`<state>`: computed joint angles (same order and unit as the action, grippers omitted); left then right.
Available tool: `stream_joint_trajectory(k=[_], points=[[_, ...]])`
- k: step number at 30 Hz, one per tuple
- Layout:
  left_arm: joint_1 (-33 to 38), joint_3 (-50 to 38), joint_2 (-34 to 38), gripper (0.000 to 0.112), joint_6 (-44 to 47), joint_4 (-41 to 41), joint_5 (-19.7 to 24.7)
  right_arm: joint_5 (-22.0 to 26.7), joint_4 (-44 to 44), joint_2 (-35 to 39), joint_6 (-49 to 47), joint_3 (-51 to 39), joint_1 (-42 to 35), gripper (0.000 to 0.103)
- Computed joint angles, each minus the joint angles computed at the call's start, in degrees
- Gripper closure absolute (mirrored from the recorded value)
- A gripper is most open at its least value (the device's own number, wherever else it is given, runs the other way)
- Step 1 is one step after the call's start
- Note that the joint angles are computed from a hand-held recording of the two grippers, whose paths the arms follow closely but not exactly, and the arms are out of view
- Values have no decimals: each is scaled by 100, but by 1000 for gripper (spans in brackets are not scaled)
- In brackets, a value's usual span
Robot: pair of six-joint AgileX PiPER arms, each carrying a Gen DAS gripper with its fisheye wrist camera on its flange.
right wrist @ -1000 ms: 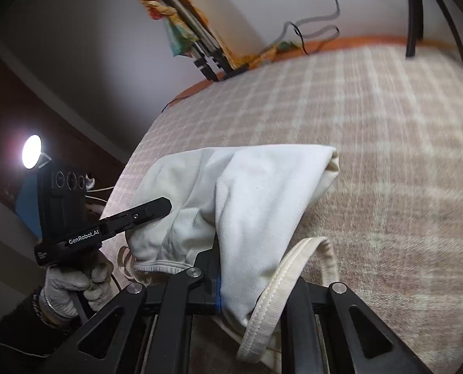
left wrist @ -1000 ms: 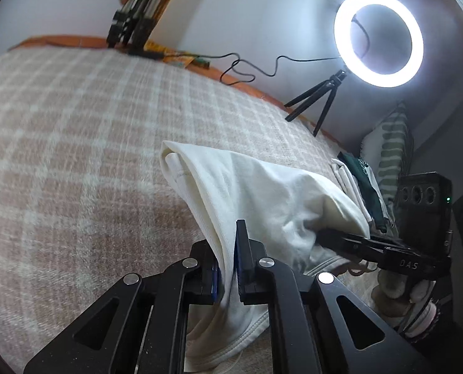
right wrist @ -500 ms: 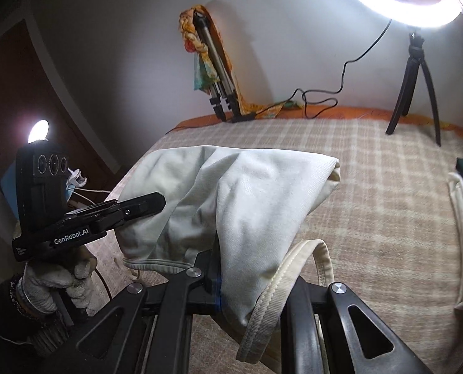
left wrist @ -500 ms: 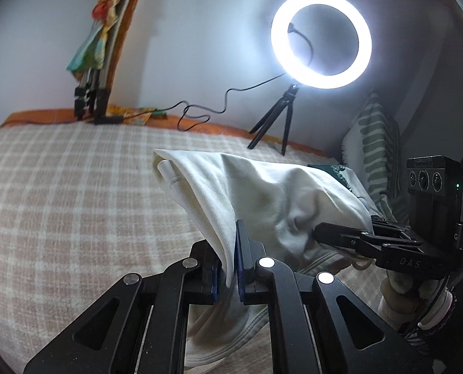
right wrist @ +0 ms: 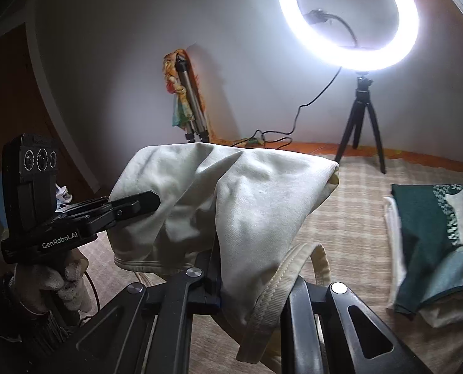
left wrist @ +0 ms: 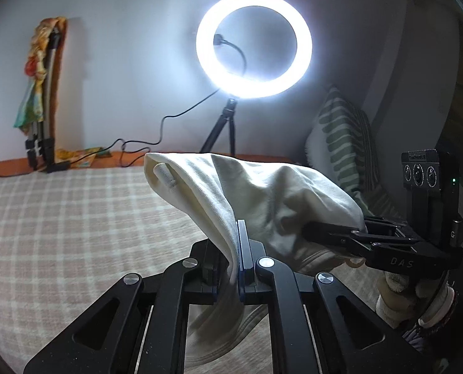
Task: Fold small clothes
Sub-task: 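Lift the folded tank top and carry it with both tools to the clothes stack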
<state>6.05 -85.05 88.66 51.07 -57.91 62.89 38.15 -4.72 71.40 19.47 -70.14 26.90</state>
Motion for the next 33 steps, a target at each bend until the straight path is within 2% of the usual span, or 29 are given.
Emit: stream_joint_trajectory(k=[7, 14, 23, 33], points=[[-719, -221, 94, 105, -283, 183, -313, 217, 178, -443, -464, 160, -564, 91], [-1529, -716, 439, 105, -688, 341, -645, 526, 970, -688, -1718, 112, -1737, 91], [-2535, -2130, 1417, 105, -1582, 713, -782, 1071, 2276, -567, -3652, -274, -3781, 91], [-3321, -3770, 2563, 105, -2683, 1331, -640, 1507, 3249, 44, -5111, -704, -5449, 91]])
